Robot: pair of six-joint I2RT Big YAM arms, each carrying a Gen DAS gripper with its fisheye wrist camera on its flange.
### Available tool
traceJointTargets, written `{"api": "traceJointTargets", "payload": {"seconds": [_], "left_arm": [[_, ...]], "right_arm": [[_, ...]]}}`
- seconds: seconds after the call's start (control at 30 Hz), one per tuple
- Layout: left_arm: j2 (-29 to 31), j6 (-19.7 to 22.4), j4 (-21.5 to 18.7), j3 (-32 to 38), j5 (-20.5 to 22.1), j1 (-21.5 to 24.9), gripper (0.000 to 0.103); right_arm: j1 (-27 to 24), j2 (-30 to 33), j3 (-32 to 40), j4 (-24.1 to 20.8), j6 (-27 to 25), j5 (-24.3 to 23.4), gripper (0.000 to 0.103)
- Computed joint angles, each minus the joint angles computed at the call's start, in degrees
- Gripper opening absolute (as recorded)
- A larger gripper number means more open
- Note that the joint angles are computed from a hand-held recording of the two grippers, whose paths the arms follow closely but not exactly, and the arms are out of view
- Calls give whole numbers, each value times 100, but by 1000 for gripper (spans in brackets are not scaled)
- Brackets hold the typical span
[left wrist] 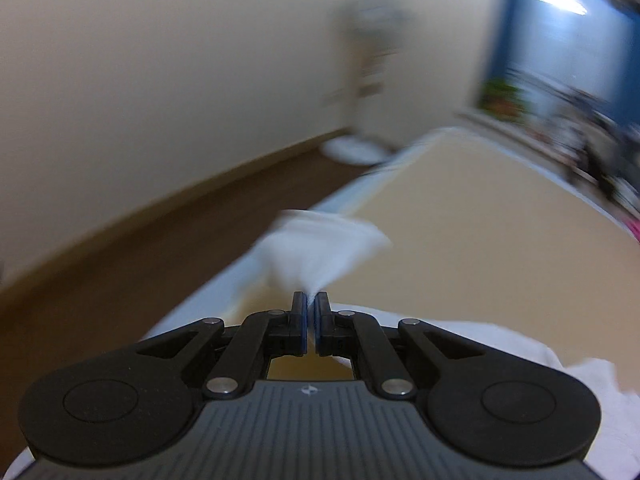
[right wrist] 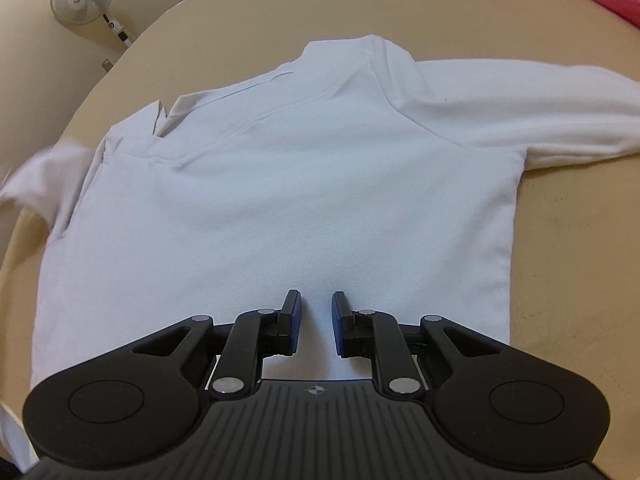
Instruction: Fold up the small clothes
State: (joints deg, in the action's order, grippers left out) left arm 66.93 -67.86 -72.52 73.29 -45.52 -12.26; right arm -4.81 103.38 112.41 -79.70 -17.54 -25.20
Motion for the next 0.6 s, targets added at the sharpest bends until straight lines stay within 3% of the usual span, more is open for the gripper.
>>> {"api": "traceJointTargets", "payload": {"seconds": [0.07,0.13,0.17,0.27,0.33,0.47,0.5,0.53,0.6], "left_arm": [[-701,-577,-24,-777,463,372,4],[-1335,-929,488,-1381,1257,901,5],[-1553,-1026,733,-1598,1408,1045,6],[-1612,-986,585,-1738,1488,1195,6],[-1855,-915,846,-1956,1870,1620,6],[-2449,-1189,1141,-2370,2183,1958,6],[-2568,-1306,1268,-2476,2353,2038,9],[-2536,-1179,1537,-2509,2716,2405,13],[-2685,-1340,1820,-2689,3092,2597,33]], "right_arm": [[26,-41,-47,57,62,58,18],[49,-92,-130,154,66,109,18],[59,-123,-184,214,64,129,18],[68,-175,-274,322,22,142,18],[73,-206,-319,367,43,156,18],[63,-225,-355,400,21,140,18],[69,-242,-387,434,17,153,18],[55,-207,-328,388,-37,152,18],[69,-244,-389,467,-112,200,18]]}}
